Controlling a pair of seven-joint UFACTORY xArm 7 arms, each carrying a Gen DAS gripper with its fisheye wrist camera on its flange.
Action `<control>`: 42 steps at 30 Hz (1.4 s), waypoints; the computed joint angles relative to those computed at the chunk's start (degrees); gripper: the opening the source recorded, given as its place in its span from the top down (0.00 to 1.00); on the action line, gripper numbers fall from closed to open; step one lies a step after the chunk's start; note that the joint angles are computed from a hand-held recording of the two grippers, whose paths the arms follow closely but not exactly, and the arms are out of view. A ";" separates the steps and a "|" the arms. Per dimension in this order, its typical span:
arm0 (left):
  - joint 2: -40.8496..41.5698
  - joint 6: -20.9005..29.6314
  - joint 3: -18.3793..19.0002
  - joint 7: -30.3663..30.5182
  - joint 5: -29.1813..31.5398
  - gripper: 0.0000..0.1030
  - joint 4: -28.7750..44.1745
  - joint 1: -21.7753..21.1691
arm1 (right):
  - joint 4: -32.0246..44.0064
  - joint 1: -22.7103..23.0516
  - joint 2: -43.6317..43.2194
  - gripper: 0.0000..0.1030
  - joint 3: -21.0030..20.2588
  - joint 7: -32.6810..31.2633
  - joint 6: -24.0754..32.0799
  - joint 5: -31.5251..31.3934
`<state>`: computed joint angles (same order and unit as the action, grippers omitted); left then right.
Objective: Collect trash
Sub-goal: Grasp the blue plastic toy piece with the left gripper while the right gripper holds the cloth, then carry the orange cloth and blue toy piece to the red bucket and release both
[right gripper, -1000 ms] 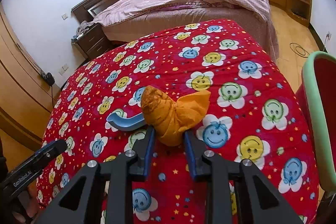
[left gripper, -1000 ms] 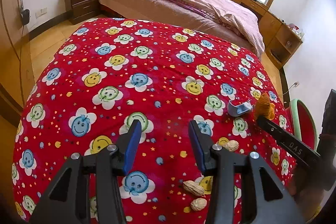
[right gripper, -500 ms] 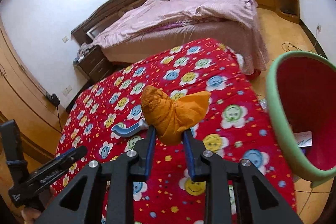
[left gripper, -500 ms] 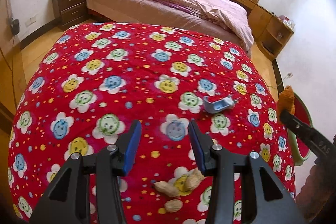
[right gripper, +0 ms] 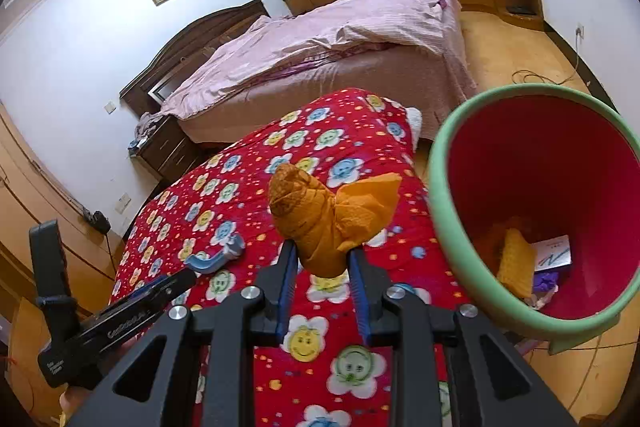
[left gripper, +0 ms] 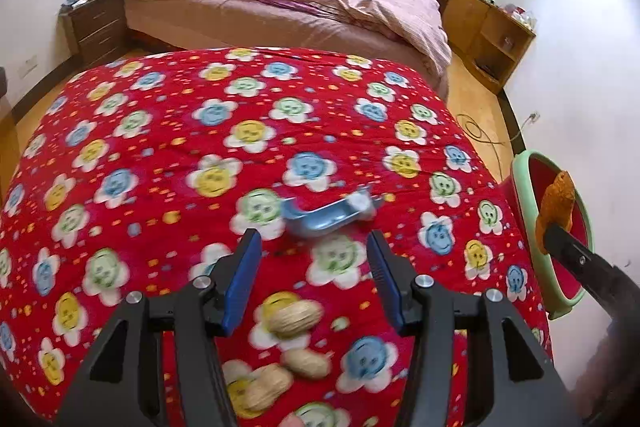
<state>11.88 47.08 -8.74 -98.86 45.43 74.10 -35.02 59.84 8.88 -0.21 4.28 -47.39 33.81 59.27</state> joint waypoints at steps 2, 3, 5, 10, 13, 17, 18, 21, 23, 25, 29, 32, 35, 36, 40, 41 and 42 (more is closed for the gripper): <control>2.06 1.09 0.11 1.24 -0.21 0.41 2.39 -0.15 | 0.02 -0.48 0.13 0.73 -0.41 -0.14 0.35 0.28; 3.25 2.11 0.31 1.91 -0.62 0.36 3.84 -0.37 | 0.04 -0.68 0.17 0.73 -0.53 -0.18 0.46 0.42; 5.05 3.23 1.05 2.17 -0.88 0.34 5.90 -0.94 | 0.04 -1.15 0.24 0.73 -0.79 -0.33 0.73 0.90; 8.39 5.77 2.91 2.68 -1.66 0.30 9.69 -2.15 | 0.18 -2.30 0.50 0.73 -1.29 -0.90 1.37 1.81; 9.31 5.56 3.68 2.97 -2.41 0.30 10.40 -2.21 | 0.10 -2.81 0.52 0.73 -1.43 -1.12 1.54 2.21; 10.18 5.66 4.71 2.24 -2.24 0.30 11.03 -2.50 | 0.29 -3.39 0.88 0.73 -1.55 -1.37 1.78 2.74; 10.33 5.82 4.88 2.20 -2.17 0.30 11.28 -2.54 | 0.31 -3.53 0.93 0.73 -1.57 -1.48 1.87 2.91; 10.23 5.74 5.31 1.62 -1.08 0.22 11.37 -2.83 | 0.57 -3.91 1.20 0.73 -1.59 -1.52 2.24 3.11; 10.62 5.80 5.40 2.24 -0.90 0.19 11.91 -2.60 | 0.75 -4.15 1.42 0.73 -1.59 -1.64 2.47 3.23; 11.29 5.76 5.47 3.39 -1.45 0.19 12.69 -2.14 | 0.82 -4.29 1.50 0.73 -1.51 -1.73 2.68 3.34; 12.78 5.84 5.52 6.39 -3.83 0.19 14.07 -1.53 | 1.11 -4.56 1.78 0.73 -1.46 -1.63 3.75 3.40; 13.33 7.02 5.77 8.09 -4.19 0.19 14.82 -2.21 | 1.06 -4.66 1.63 0.73 -1.41 -1.78 3.90 3.41; 13.10 6.90 6.03 8.02 -4.12 0.19 14.40 -2.63 | 0.98 -4.70 1.39 0.73 -1.45 -1.86 3.85 3.55; 13.04 7.11 6.07 8.15 -4.04 0.22 14.35 -2.75 | 1.07 -4.70 1.44 0.73 -1.47 -1.82 3.84 3.55; 12.08 5.64 5.91 8.33 -3.92 0.28 13.17 -2.53 | 1.18 -4.75 1.53 0.73 -1.49 -1.80 3.90 3.56; 11.85 5.28 5.83 8.33 -3.92 0.28 12.93 -2.50 | 1.18 -4.76 1.52 0.73 -1.49 -1.78 3.89 3.58; 11.66 4.89 5.72 8.37 -3.88 0.28 12.79 -2.50 | 1.26 -4.78 1.52 0.73 -1.51 -1.71 3.96 3.59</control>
<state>23.54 51.98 -3.02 -90.49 41.54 86.89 -37.52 61.09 4.10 1.30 2.77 -49.11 37.77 62.86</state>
